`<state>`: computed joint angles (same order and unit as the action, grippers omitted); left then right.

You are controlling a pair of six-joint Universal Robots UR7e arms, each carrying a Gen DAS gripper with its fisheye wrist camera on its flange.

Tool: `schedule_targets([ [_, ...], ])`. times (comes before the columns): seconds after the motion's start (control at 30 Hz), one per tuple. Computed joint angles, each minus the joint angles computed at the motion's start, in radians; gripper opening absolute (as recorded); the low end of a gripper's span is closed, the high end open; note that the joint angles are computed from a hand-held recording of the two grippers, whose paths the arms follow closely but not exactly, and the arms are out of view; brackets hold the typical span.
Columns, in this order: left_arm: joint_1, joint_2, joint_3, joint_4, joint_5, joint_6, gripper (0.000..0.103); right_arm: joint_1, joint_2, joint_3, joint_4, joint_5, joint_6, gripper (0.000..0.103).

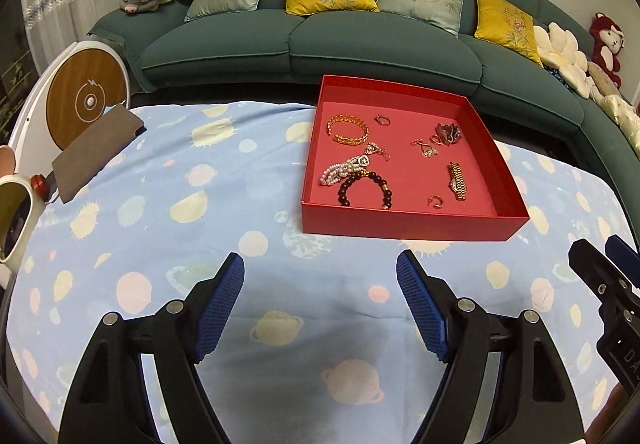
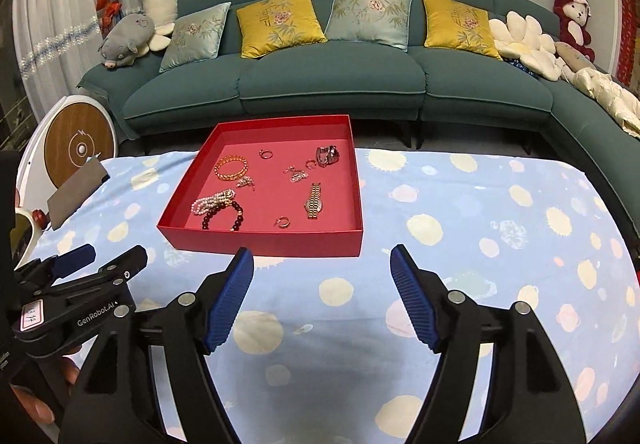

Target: Organize jewelry

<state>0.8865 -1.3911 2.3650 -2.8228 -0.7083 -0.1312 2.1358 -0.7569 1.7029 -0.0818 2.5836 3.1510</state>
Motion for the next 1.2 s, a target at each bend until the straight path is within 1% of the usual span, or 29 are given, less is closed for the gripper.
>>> schedule_targets([
  [0.1,0.006,0.016,-0.008,-0.003,0.000,-0.002,0.076,-0.006,0.013,-0.005,0.001,0.011,-0.004,0.072],
  [0.17,0.009,0.024,-0.014,0.003,-0.001,-0.010,0.076,-0.005,0.022,-0.011,-0.001,0.021,-0.007,0.076],
  [0.33,0.004,0.039,-0.010,-0.016,0.007,-0.014,0.076,-0.004,0.038,-0.025,0.005,0.034,-0.016,0.079],
  [0.63,-0.010,0.059,0.006,-0.056,0.034,-0.006,0.076,-0.006,0.058,-0.032,0.027,0.041,0.009,0.080],
  [1.07,-0.030,0.077,0.025,-0.113,0.054,0.021,0.076,-0.003,0.059,-0.022,-0.011,0.056,-0.013,0.082],
  [1.2,-0.034,0.083,0.029,-0.127,0.070,0.019,0.077,-0.002,0.063,-0.026,-0.016,0.059,-0.018,0.082],
])
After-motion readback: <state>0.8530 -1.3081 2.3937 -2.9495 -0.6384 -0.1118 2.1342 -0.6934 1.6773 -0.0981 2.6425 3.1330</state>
